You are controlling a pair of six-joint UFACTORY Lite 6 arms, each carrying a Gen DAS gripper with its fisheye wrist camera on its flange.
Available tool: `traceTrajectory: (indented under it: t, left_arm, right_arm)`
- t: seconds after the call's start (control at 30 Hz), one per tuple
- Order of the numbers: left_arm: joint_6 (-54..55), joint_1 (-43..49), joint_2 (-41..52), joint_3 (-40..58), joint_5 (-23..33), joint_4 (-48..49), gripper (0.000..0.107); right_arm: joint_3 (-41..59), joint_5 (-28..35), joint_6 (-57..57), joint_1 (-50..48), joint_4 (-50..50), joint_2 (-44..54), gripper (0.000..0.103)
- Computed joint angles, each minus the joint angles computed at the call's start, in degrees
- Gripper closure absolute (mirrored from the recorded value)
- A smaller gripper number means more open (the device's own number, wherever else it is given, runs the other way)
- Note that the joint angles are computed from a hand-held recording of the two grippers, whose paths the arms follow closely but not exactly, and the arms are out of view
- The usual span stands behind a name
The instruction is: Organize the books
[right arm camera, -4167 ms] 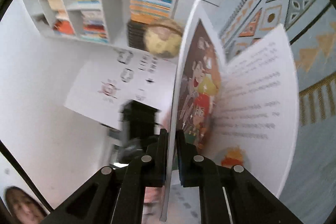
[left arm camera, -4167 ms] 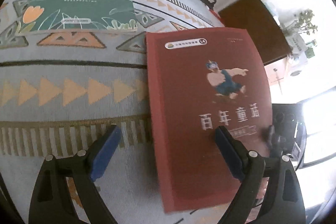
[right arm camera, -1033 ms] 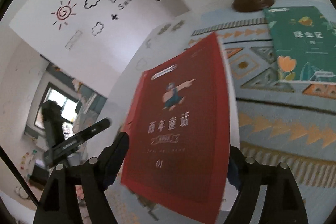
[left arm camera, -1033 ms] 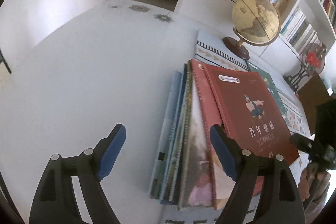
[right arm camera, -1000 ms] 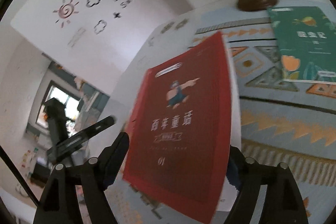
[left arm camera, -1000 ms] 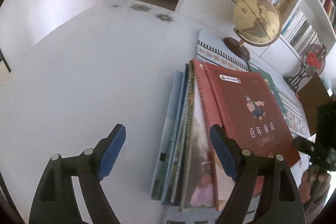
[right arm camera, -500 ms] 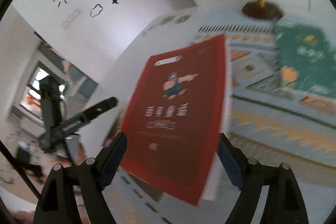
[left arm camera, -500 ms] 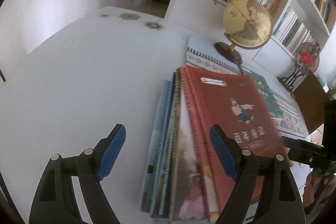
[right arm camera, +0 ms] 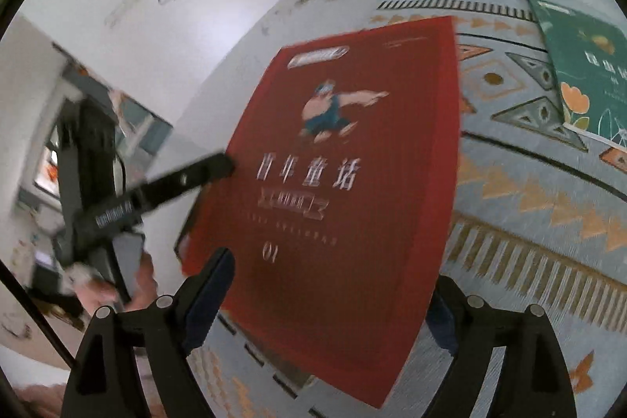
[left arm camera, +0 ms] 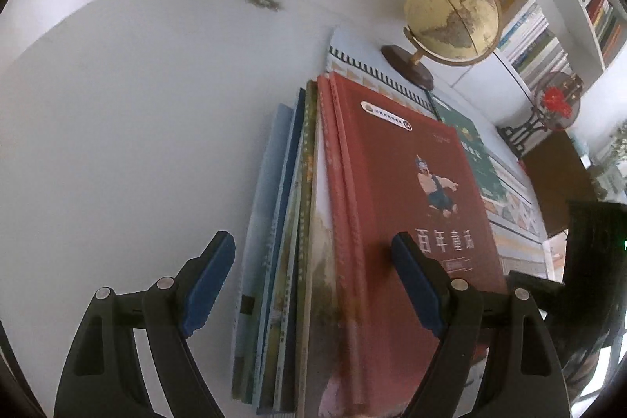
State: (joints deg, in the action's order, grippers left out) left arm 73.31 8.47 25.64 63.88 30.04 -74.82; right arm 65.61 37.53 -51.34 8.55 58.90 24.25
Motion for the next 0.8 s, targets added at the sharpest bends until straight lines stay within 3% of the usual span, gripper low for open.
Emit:
traceTrajectory:
  t: [0.13,0.23,0.37,0.47,0.6,0.8]
  left_arm:
    - [0.3,-0.2,-1.4,-2.0,3.2,2.2,0.025]
    - [2.8,-2.1,-5.3,-6.4,-0.7,0.8,0.025]
    - [4.0,-1.8,-9.8,-10.3,-1.2,-0.5,0.024]
    - [0.5,-4.8,-15.9,-13.8,-9.8,1.2,0.023]
    - [-18.6,-10.6,-22.5,-15.1,-16.9,18.3,0.023]
    - [-54.6,-22.6,-21.8,-4.9,-16.7,46.1,0.023]
  right_arm:
    - [-1.7,-4.7,7.8,5.1,-5.7,-2.8,0.014]
    - [-2.9,-7.1,10.1,6.3,-7.0,-4.0,0.014]
    - [-5.0,-7.3,6.0,5.6,-2.1,-5.3,0.014]
    - [-9.1,-3.9,-4.5,1.3,9.0,-7.1,0.014]
    - [-14.5,2.1,-13.9,-6.9,16.8,-12.1,0.014]
    - [-14.4,7.1,-14.0,-23.6,12.2,-22.8,0.014]
